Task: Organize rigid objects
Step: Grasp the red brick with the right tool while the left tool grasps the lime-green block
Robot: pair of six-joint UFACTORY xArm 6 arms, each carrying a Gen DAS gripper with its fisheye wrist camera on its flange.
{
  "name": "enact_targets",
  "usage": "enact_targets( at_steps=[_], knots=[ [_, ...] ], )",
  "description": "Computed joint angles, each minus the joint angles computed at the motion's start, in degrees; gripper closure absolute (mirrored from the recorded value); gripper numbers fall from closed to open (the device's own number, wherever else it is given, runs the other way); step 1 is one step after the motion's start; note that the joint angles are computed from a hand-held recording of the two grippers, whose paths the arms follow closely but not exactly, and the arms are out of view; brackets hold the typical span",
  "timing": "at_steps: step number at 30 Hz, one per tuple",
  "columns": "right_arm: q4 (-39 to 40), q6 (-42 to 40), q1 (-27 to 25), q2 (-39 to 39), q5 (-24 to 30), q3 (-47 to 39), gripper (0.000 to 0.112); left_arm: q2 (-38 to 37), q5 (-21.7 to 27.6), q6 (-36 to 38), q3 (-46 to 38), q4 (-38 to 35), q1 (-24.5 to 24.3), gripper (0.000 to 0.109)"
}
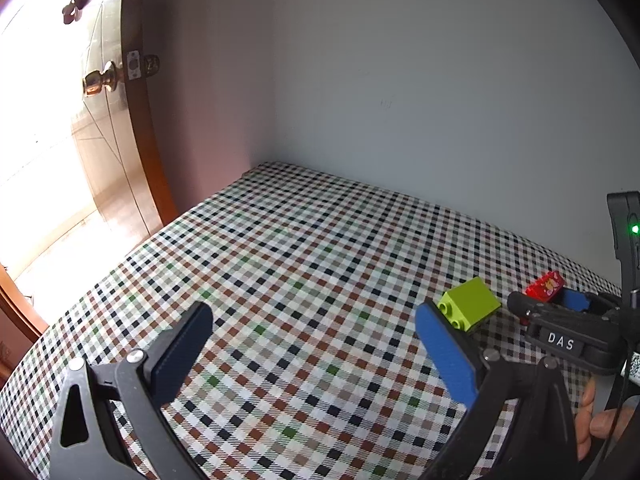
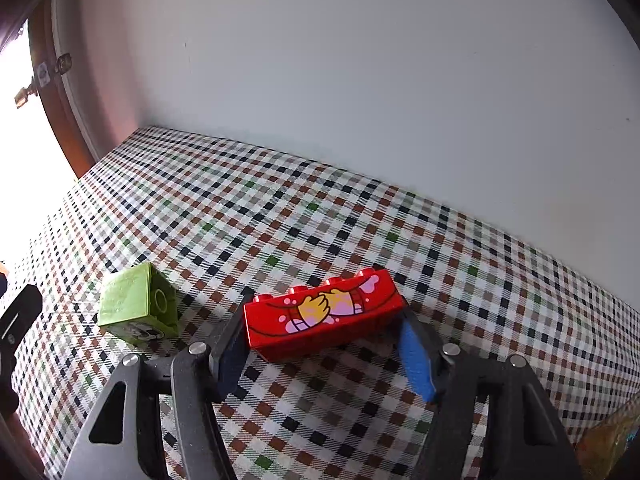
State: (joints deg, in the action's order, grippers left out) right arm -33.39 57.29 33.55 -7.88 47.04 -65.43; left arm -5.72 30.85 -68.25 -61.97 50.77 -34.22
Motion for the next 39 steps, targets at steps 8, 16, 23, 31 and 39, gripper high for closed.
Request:
enact_targets(
  at_steps=[8, 16, 23, 31, 39],
  knots=[
    [-15.6, 16.7, 6.5, -10.4, 3.4, 8.9, 0.044, 1.0, -8.0, 4.0, 0.4, -2.7, 0.0, 0.006],
    [-25.0, 31.7, 17.1, -18.9, 21.0, 13.9, 0.044, 9.2, -4.2, 11.1, -9.3, -11.2, -5.4, 0.006],
    [-23.2, 35.6, 14.6, -23.3, 18.1, 18.3, 0.044, 22.1, 9.3, 12.0, -25.6, -21.3, -7.7, 0.016],
    [-21.2, 32.5, 12.4, -22.9, 14.7, 18.5, 0.044, 26.3, 12.9, 15.4, -30.7, -21.0, -7.6, 0.04],
    [-23.3, 34.0, 16.5, -23.0, 20.3, 17.4, 0.044, 20.6, 5.6, 14.9, -22.4, -21.7, -6.7, 0.06]
  ],
)
